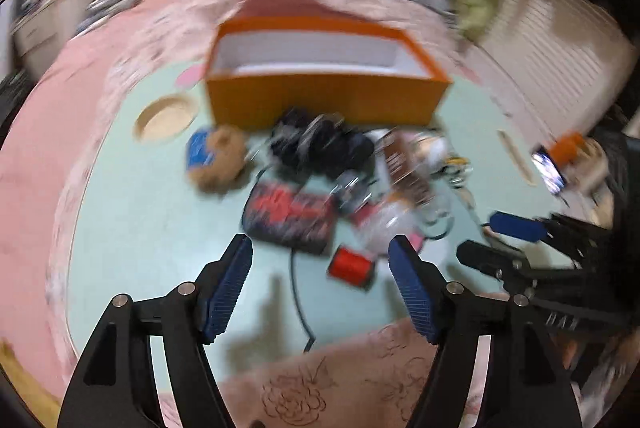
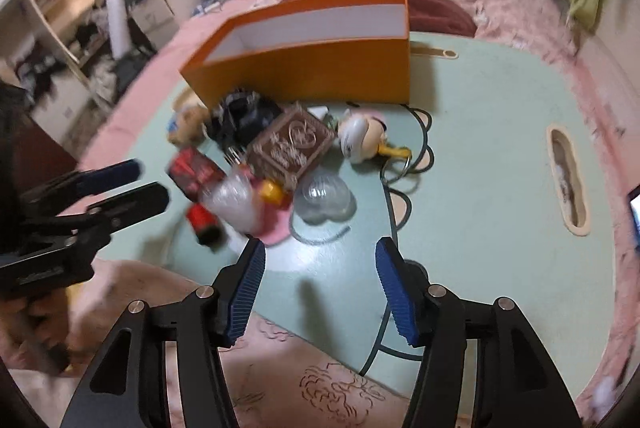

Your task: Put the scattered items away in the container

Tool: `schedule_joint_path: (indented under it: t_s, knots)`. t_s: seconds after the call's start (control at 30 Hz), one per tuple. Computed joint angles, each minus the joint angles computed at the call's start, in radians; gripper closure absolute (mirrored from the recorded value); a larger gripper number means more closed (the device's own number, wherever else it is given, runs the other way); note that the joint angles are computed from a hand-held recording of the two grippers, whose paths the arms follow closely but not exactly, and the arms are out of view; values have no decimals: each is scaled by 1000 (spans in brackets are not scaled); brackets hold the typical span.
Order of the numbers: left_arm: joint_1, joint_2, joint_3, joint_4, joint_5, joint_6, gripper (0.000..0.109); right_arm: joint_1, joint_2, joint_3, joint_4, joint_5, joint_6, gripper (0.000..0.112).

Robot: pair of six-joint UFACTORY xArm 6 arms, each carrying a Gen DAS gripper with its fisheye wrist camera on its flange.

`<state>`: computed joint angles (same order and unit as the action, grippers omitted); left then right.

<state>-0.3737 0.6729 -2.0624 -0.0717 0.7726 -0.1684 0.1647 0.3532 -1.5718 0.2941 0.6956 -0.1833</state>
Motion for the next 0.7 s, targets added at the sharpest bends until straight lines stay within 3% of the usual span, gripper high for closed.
schedule_joint_path:
  t_s: [0.13,0.2,0.23,0.3,0.33,0.47,0.53,0.7]
  knots:
    - [-16,-65,160,167,-103,-143,38,24,13,30,-108,-50,73,53]
    - [-27,-67,183,219,-95,-161,38,31,6,62,-178,-104,133,50]
    - [-31,-59,180,187,-79,-127,37,34,4,75,-212,-128,161,48]
    - [-38,-60,200,205,-99,-120,30,44,1,102,-346,-168,257,28]
    - [-36,-68,218,215,-117,-138,29,47,-3,115,-409,-186,306,27]
    - [-20,-66,240,231,-167,-170,6,35,-7,139,-415,-222,340,19]
    - [-13,-77,287,267,-242,-207,6,29,-1,136,-446,-228,384,15]
    - [-17,-88,313,283,-264,-224,6,28,-2,131,-459,-220,396,13]
